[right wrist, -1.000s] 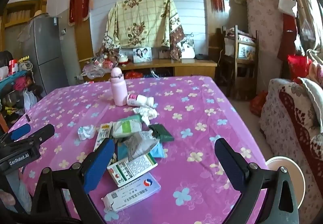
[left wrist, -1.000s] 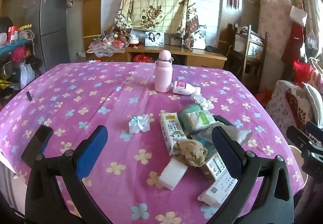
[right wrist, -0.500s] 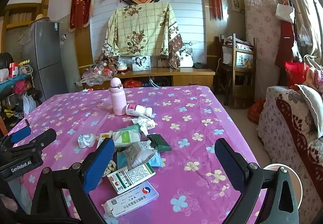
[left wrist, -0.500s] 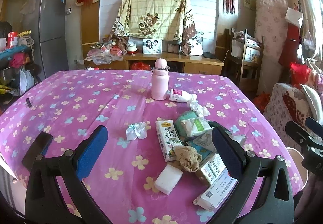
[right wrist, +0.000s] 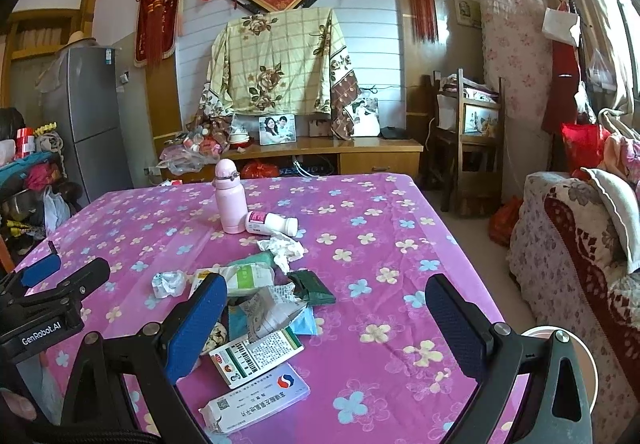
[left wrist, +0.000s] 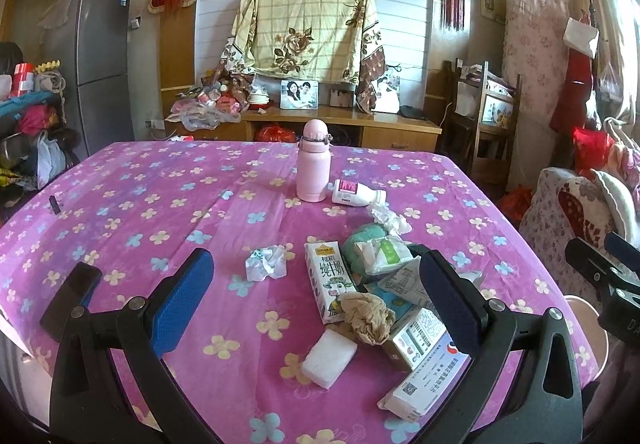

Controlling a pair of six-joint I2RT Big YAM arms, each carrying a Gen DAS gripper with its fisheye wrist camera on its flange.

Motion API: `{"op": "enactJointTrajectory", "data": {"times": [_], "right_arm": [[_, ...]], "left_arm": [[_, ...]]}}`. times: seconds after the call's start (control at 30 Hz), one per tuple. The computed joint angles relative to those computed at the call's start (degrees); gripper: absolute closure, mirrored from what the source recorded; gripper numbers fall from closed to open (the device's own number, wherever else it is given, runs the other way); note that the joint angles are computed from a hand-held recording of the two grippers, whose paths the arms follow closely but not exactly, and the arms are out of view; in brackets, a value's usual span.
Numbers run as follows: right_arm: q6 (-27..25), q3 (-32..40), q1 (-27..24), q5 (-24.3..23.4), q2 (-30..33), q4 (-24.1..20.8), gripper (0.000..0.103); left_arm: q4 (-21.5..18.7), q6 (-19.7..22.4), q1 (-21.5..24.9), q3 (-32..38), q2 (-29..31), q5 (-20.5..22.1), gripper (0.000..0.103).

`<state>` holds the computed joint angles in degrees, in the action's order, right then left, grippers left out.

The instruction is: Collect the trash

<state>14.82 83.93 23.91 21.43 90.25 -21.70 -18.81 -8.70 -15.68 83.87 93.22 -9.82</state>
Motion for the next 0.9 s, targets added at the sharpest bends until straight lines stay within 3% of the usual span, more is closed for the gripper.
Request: {"op": "enactJointTrajectory", "data": {"times": [0.9], "right_arm": [[0.0, -0.2, -0.7, -0.1, -0.5, -0.5, 0.004]], "left_arm": [[0.2, -0.1, 0.3, -0.3, -0.2, 0.4, 0.001]]}}
